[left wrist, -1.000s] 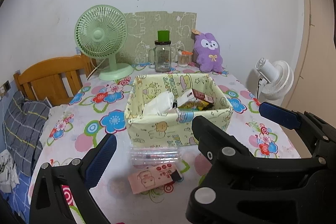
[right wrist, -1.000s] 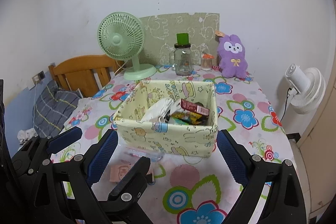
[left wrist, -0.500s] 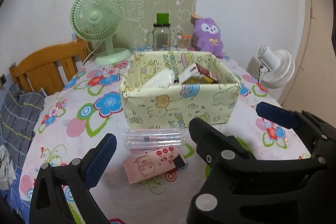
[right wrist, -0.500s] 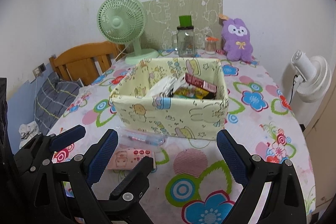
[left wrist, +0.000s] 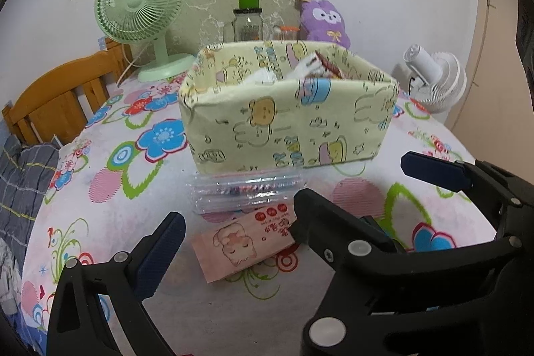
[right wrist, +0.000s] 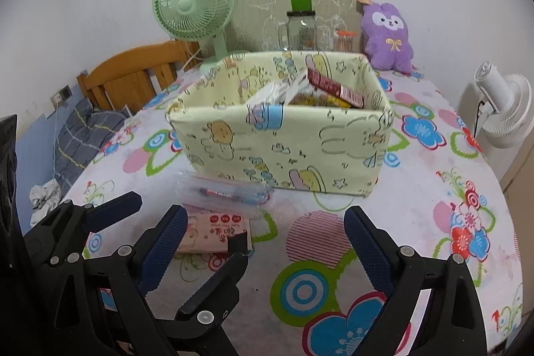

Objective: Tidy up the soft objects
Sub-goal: 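Move both tools toward the pink wipe pack and clear pencil case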

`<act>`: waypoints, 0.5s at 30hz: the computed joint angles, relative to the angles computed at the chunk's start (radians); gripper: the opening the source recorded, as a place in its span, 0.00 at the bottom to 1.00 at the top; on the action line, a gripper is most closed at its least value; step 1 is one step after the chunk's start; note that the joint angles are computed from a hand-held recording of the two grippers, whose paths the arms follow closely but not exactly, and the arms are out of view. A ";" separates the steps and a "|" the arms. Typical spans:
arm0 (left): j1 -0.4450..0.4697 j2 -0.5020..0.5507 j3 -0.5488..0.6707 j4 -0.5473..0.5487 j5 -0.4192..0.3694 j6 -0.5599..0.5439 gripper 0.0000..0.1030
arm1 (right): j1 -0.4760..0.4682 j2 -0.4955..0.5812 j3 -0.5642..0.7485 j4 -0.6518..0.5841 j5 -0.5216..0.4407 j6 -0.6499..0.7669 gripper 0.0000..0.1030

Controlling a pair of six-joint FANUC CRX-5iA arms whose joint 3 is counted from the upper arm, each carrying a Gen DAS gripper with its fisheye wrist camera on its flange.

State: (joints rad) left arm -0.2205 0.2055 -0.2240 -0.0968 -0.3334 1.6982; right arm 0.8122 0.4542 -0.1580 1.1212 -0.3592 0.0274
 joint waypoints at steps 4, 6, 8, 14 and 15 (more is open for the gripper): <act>0.017 0.019 -0.021 0.093 0.018 -0.109 1.00 | 0.009 0.020 0.020 -0.049 -0.019 0.034 0.93; 0.023 0.032 -0.021 0.120 0.016 -0.155 0.99 | 0.014 0.033 0.035 -0.083 -0.032 0.057 0.92; 0.029 0.042 -0.019 0.140 0.012 -0.195 0.99 | 0.019 0.046 0.054 -0.124 -0.049 0.088 0.92; 0.043 0.067 -0.056 0.308 0.039 -0.423 0.99 | 0.030 0.082 0.108 -0.226 -0.076 0.177 0.92; 0.046 0.072 -0.066 0.357 0.042 -0.472 0.99 | 0.031 0.085 0.114 -0.237 -0.079 0.189 0.92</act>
State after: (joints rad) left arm -0.1744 0.2772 -0.2903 0.2598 -0.2910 1.2266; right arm 0.8428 0.5391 -0.0445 0.8840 -0.4382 0.2164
